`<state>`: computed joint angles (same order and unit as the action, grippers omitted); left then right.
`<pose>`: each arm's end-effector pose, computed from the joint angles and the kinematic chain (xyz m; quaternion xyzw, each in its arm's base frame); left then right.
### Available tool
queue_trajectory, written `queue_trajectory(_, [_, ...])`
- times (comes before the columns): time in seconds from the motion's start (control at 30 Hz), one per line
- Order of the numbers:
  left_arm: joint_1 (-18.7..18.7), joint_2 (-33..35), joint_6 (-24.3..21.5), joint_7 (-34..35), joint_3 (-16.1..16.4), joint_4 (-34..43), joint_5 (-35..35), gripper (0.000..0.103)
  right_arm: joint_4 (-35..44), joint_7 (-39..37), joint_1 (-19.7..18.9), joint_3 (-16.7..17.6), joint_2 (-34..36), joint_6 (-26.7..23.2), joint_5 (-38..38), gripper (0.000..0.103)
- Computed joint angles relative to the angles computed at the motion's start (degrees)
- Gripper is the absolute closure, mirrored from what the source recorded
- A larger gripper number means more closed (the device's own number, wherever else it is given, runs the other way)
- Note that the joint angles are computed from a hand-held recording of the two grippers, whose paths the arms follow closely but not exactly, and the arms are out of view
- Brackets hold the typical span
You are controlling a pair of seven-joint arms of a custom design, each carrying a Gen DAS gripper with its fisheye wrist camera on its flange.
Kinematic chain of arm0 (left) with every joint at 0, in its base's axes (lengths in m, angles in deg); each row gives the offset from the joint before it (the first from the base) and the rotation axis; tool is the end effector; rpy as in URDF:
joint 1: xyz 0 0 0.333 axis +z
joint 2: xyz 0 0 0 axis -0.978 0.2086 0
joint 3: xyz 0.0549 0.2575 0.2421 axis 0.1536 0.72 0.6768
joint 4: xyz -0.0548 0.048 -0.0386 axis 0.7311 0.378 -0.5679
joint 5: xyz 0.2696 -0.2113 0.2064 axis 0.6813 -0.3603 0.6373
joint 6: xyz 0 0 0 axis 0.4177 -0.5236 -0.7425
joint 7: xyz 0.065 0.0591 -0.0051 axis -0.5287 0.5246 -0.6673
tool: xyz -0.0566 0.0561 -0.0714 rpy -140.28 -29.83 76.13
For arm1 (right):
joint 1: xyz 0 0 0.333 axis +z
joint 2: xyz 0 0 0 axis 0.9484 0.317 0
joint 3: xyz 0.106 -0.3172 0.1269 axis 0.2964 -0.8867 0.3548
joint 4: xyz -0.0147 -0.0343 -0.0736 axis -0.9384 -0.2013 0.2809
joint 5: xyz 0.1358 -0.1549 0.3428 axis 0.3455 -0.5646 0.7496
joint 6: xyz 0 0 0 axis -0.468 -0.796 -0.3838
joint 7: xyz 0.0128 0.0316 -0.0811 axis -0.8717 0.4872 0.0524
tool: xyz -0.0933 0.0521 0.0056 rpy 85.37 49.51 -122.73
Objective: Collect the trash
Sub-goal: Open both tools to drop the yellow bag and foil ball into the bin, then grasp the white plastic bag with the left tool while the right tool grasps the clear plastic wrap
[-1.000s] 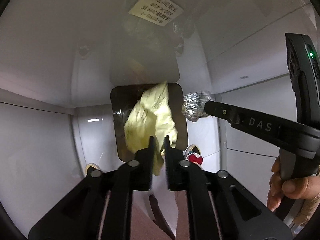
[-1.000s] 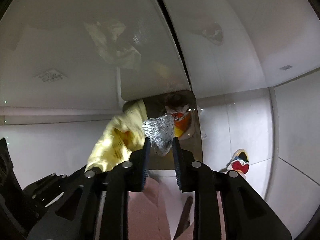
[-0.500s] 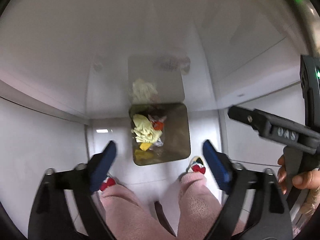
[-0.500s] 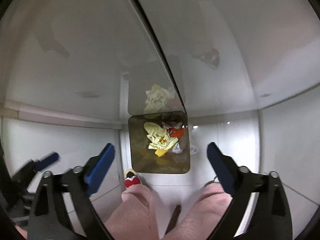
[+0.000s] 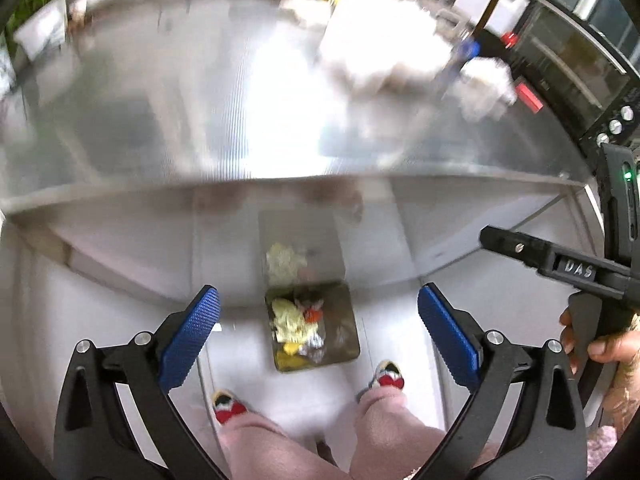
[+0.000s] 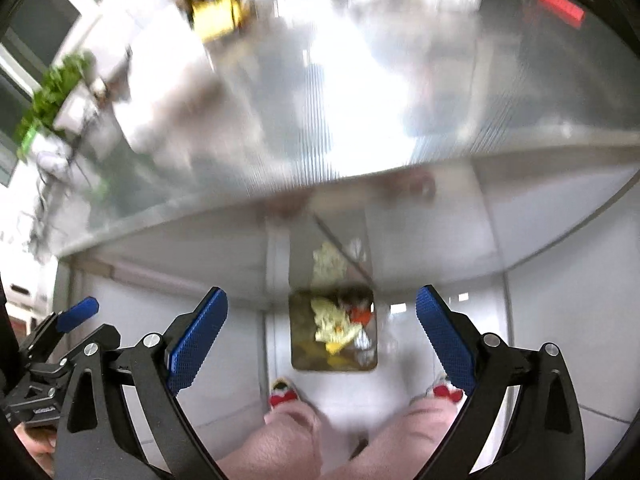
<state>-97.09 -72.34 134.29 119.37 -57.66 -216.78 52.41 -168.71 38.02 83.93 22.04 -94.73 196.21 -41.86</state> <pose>0.3912 -0.1975 0.5302 -0.6505 0.7162 -0.2356 0.0917 0.4170 0.1329 0.5507 -0.6526 0.7172 -0.0139 0.2440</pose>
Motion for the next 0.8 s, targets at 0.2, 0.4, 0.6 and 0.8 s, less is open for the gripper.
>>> queue_trajectory(0.2, [0.19, -0.20, -0.02, 0.02, 0.00, 5.53, 0.67, 0.008, 4.22, 1.42, -3.00, -0.92, -1.47, 3.11, -1.98, 0.007])
queue_trajectory(0.4, [1.11, 2.41, 1.59, 0.51, -1.31, 11.01, 3.82, 0.008, 7.35, 4.42, -6.77, -0.27, 1.56, 6.61, -6.62, 0.007])
queue_trajectory(0.6, [2.76, 8.66, 4.36, -0.14, -2.80, 17.05, 7.10, 0.008, 12.12, 5.53, -8.61, -0.61, 7.09, 8.63, -10.89, 0.007])
queue_trajectory(0.8, [4.54, 15.25, 3.36, -2.15, -4.11, 22.95, 10.32, 0.008, 18.73, 7.19, -8.72, -0.69, 14.51, 7.14, -16.90, 0.007])
